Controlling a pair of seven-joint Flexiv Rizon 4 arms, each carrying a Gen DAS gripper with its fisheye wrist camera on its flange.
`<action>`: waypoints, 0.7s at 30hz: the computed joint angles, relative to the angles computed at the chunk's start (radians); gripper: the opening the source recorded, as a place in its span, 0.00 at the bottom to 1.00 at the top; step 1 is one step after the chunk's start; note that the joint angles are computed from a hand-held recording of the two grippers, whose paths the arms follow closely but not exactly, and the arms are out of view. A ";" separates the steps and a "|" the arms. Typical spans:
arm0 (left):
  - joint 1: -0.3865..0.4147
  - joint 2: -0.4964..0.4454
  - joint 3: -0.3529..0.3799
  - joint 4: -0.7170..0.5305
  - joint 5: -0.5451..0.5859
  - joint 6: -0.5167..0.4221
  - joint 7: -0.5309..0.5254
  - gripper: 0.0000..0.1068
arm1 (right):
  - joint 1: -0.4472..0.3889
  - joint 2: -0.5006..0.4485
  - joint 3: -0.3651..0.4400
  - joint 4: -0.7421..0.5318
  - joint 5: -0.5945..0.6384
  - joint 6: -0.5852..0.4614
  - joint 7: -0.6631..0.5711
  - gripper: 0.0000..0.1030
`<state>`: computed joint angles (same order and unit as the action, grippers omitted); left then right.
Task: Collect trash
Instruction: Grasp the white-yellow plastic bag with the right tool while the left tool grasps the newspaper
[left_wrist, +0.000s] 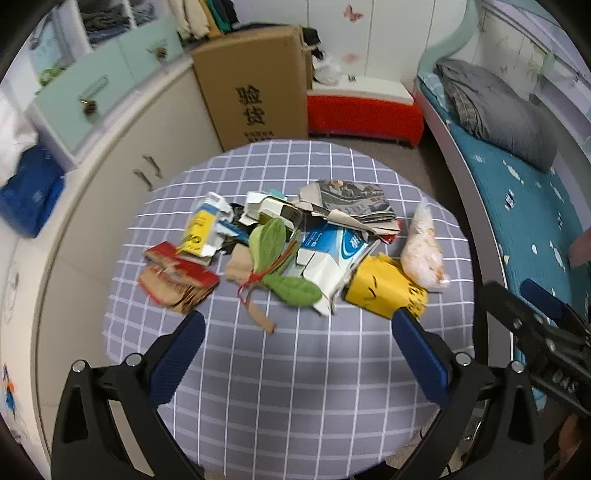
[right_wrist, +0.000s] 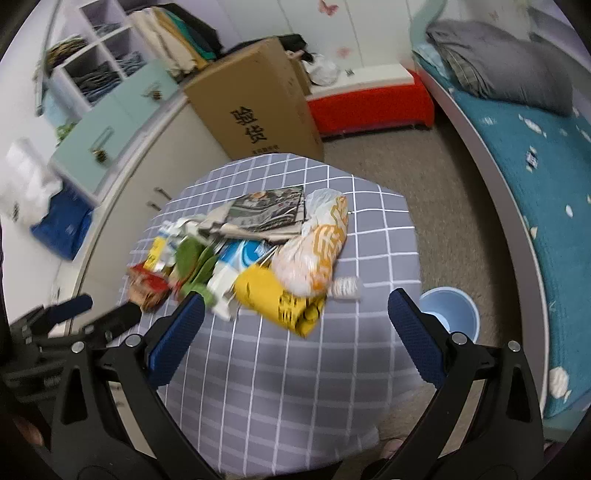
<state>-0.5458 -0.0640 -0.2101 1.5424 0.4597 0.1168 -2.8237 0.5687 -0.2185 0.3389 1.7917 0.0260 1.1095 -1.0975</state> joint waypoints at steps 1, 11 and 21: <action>0.011 -0.002 0.010 0.015 -0.011 0.028 0.020 0.92 | 0.010 -0.025 -0.011 -0.019 -0.017 -0.005 0.020 0.94; 0.109 -0.039 0.074 0.095 -0.078 0.273 0.169 0.92 | 0.015 -0.232 -0.027 -0.197 -0.051 -0.087 0.106 0.67; 0.182 -0.101 0.124 0.240 -0.334 0.659 0.156 0.81 | -0.011 -0.239 -0.005 -0.220 0.053 -0.096 0.064 0.38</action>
